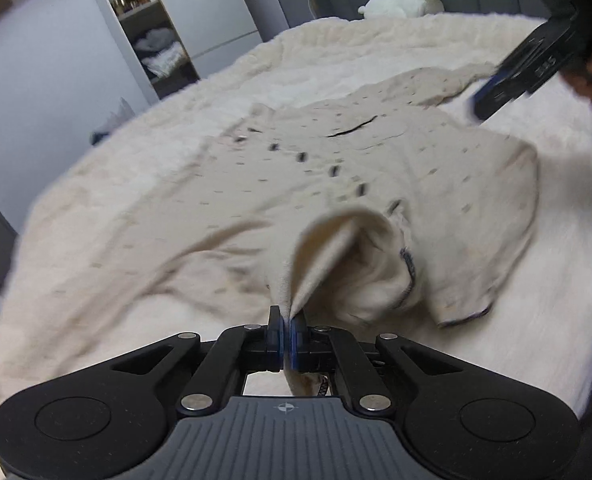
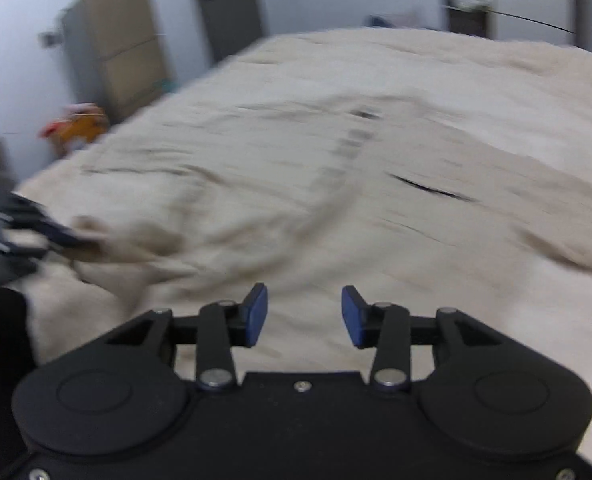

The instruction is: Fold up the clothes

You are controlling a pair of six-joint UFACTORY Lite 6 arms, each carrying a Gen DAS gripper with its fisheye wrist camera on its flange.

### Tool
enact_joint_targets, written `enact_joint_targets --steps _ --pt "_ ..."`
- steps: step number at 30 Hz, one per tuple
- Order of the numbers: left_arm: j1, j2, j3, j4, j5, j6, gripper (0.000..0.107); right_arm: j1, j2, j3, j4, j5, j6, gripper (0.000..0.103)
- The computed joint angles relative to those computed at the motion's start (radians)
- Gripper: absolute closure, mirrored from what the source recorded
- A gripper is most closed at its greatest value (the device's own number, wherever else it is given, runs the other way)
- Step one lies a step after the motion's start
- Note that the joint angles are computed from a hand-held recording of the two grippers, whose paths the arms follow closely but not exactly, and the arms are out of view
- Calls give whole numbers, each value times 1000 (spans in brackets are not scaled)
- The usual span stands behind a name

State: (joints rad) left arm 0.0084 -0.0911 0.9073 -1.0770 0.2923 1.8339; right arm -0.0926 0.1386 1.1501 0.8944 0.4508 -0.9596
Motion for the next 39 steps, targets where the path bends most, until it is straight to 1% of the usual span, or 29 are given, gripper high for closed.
enact_joint_targets --steps 3,5,6,8,12,13,15,18,19,21,23,24,26,29,30,31,32,34,35,36,38,39 --pt "50 -30 -14 65 19 -1 105 -142 -6 -47 -9 18 18 63" --pt "72 -34 -16 80 27 7 105 -212 21 -56 37 40 -1 63" --pt "73 -37 -22 89 14 13 105 -239 38 -62 84 56 -36 63" --pt "74 -24 -17 99 -9 19 105 -262 76 -56 139 92 -65 59" --pt "88 -17 -7 112 -9 14 105 -270 197 -36 265 204 -113 58" --pt "95 -24 -11 103 -4 29 105 -261 206 -42 289 210 -132 57" --pt "103 -37 -20 116 4 17 105 -218 188 -79 336 144 -215 55" --pt "117 -46 -23 139 9 6 105 -200 159 -96 380 106 -369 54" --pt "125 -45 -20 141 14 5 105 -211 174 -71 365 139 -372 54" --pt "132 -43 -16 140 19 2 105 -245 237 25 292 253 -299 54" --pt "136 -35 -8 146 23 -17 105 -247 320 146 174 353 -194 58" --pt "135 -30 -5 145 19 -19 105 -240 348 187 117 381 -143 60" --pt "134 -29 -6 137 18 -12 105 -218 371 221 36 391 -81 62" --pt "141 -27 -9 117 29 -1 105 -215 385 218 17 390 -79 62" --pt "143 -26 -10 111 33 2 105 -212 393 226 0 388 -64 65" --pt "140 -26 -14 108 22 12 105 -208 394 231 -18 382 -50 79" --pt "139 -25 -14 111 19 20 105 -205 395 237 -37 376 -36 99" --pt "142 -29 -10 113 26 34 105 -232 405 277 -40 447 -18 103" --pt "149 -32 -4 115 42 39 105 -271 406 313 -1 530 -36 103" --pt "171 -37 26 131 101 11 105 -317 413 360 42 623 -55 103" --pt "240 -29 119 116 262 -43 105 -416 459 483 181 793 -42 103" --pt "274 -10 170 89 315 -83 105 -456 490 546 246 850 -7 103"
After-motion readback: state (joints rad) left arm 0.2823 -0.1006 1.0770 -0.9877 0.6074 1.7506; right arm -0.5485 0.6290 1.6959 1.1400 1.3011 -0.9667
